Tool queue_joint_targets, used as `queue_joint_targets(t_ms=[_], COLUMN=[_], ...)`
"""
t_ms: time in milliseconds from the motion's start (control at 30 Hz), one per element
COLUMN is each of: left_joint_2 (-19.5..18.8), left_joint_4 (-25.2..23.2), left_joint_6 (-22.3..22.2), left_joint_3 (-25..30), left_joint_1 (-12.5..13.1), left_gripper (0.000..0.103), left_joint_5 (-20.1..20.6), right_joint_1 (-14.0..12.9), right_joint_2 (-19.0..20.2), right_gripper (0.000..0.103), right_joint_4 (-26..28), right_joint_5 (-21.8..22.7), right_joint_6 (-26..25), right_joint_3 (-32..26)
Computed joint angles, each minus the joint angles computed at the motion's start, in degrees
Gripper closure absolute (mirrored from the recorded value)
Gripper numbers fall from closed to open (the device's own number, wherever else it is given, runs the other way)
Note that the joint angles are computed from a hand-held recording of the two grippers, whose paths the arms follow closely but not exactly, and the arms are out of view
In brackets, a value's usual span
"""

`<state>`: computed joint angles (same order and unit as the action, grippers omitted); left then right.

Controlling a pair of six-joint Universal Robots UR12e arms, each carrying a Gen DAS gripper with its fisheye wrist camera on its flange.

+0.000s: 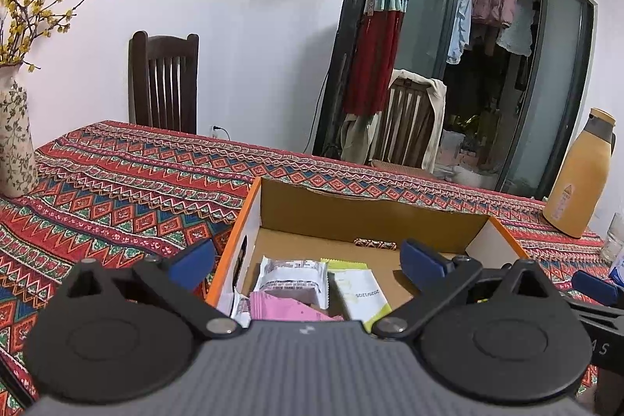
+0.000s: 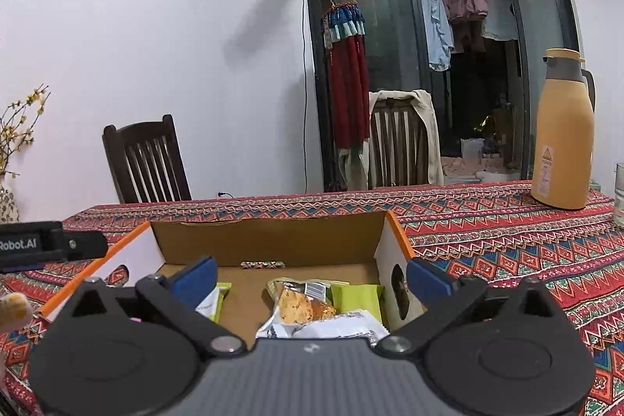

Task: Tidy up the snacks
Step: 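Move both open grippers back over the snack heap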

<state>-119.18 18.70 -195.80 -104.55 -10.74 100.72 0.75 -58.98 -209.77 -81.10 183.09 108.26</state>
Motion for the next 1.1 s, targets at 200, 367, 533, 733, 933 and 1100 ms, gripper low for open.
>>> queue_joint_targets(t_ms=[200,367,533,733,933,1100], left_joint_2=[0.31,1.18,2.75,4.98,6.76,7.29], left_joint_4=[0.87,2.62,2.39,3.41,4.14,5.95], left_joint_6=[-0.22,0.35,0.05,1.25,3.71,4.71], left_joint_3=[-0.49,-1.34,-2.38,-5.4,-9.16,-12.25], left_joint_1=[0.04,-0.16,-0.28,-0.1,0.0,-0.17], left_gripper=[0.0,0.0,0.0,0.0,0.0,0.0], left_joint_5=[-0.2,0.16,0.67,-0.22,-1.29,0.03], right_joint_1=[0.21,0.2,0.0,-0.68,-1.15,-2.43], right_joint_2=[0.29,0.05,-1.12,-3.47,-5.38,-6.87], right_gripper=[0.0,0.0,0.0,0.0,0.0,0.0], right_joint_4=[0.78,-0.54,-3.31,-6.21,-6.34,-5.74], right_joint_5=[-1.09,-0.59,0.06,1.25,0.84,2.28], right_joint_6=[-0.45,-0.86,-0.78,-1.65,-4.2,-5.03], right_joint_3=[-0.35,0.13,1.13,3.85,7.74,11.92])
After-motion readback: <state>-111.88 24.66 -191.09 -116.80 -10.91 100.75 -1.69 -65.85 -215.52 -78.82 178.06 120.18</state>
